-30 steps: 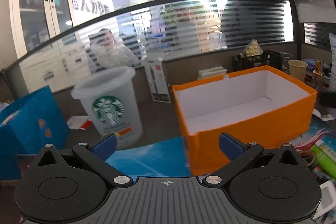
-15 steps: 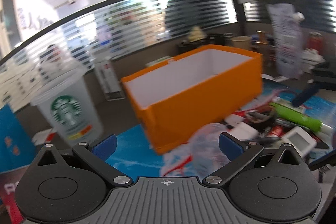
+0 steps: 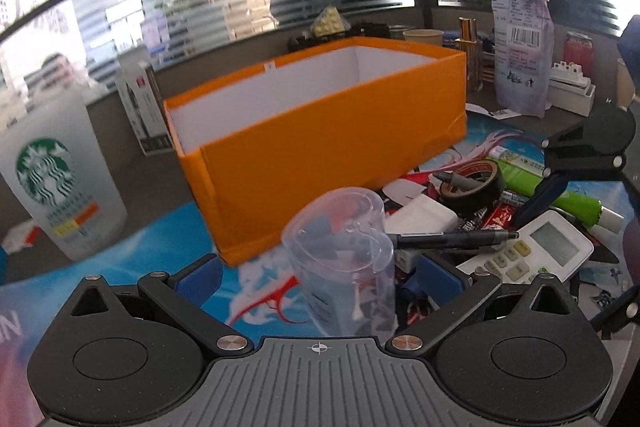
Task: Organize rigid objects
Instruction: 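Grasp the clear plastic container with the left tool while the right tool grasps the white remote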
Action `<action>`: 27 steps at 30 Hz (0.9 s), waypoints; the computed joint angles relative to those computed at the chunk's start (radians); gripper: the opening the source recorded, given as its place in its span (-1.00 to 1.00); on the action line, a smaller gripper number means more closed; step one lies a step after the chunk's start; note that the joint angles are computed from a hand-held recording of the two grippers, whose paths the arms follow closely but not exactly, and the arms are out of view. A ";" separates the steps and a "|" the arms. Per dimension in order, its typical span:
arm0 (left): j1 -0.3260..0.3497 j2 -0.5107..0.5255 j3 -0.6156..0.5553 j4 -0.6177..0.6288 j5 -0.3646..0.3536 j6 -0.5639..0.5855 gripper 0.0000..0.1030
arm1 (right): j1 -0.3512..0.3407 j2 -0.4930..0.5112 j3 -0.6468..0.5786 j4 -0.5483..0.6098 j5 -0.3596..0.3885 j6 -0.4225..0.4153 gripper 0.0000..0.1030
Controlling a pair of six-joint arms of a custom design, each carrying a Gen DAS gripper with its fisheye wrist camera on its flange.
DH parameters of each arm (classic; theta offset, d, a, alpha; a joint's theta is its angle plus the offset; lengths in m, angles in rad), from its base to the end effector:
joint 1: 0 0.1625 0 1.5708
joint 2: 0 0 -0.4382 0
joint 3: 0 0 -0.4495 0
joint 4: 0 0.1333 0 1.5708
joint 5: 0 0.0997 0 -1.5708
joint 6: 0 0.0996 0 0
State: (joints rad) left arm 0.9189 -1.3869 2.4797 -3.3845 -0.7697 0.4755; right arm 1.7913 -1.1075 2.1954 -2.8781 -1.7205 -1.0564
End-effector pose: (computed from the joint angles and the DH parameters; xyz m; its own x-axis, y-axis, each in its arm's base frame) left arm -0.0844 -0.4482 0.2079 -0.5389 0.3137 -0.7818 0.7901 0.5101 -0.3399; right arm 0.2300 -0.4847 0.0820 -0.2924 -0.9200 0.2611 -0.9512 0.3079 0.0197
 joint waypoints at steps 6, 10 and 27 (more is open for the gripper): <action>0.037 0.017 -0.025 0.022 -0.060 -0.039 0.97 | -0.021 -0.008 0.016 -0.019 0.041 -0.060 1.00; 0.052 0.018 -0.035 0.058 -0.083 -0.058 0.82 | -0.007 -0.013 -0.005 0.031 0.011 -0.050 1.00; 0.090 -0.006 -0.039 0.091 -0.159 -0.127 -0.07 | 0.062 -0.021 0.047 -0.082 -0.082 0.076 0.05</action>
State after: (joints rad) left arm 1.0087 -1.3924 2.4410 -3.2932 -0.9284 0.3488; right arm 1.8531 -1.1281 2.2421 -2.9599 -1.8022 -0.9807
